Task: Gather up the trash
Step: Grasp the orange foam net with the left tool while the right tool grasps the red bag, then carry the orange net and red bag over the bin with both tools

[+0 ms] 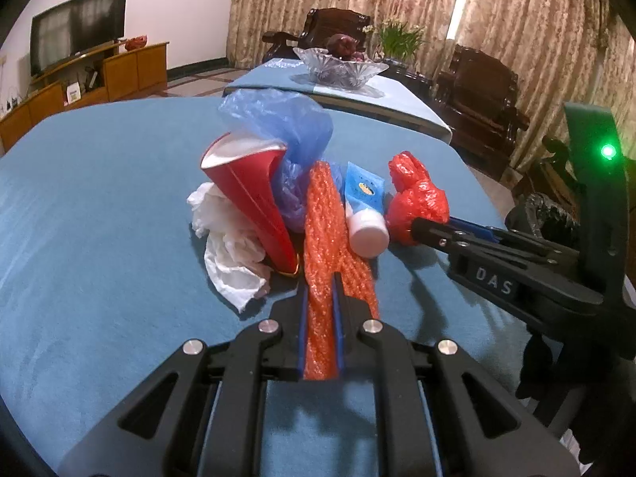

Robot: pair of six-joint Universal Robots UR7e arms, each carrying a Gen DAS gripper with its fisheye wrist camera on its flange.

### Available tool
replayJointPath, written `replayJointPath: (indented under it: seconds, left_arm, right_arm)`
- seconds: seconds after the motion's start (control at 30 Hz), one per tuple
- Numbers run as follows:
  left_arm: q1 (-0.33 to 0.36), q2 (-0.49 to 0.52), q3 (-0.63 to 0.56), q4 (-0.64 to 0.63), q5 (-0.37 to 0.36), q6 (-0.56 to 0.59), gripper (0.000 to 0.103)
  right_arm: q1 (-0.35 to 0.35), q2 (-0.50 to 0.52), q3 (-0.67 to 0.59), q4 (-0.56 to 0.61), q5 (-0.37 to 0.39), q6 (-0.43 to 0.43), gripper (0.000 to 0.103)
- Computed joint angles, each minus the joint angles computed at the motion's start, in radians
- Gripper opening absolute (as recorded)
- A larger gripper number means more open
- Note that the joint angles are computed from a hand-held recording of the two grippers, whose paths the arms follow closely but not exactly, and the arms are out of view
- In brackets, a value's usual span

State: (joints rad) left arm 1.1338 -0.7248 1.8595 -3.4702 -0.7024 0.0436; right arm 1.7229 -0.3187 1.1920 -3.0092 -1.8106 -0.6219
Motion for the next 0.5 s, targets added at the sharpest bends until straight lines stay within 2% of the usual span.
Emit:
replayJointPath:
  seconds: [0.5]
  left_arm:
    - [-0.111,-0.049,0.058,-0.070,0.072,0.055,0.010]
  right_arm:
    - [0.006,-0.188,0.243,-0.158,0.028,0.005,0.029]
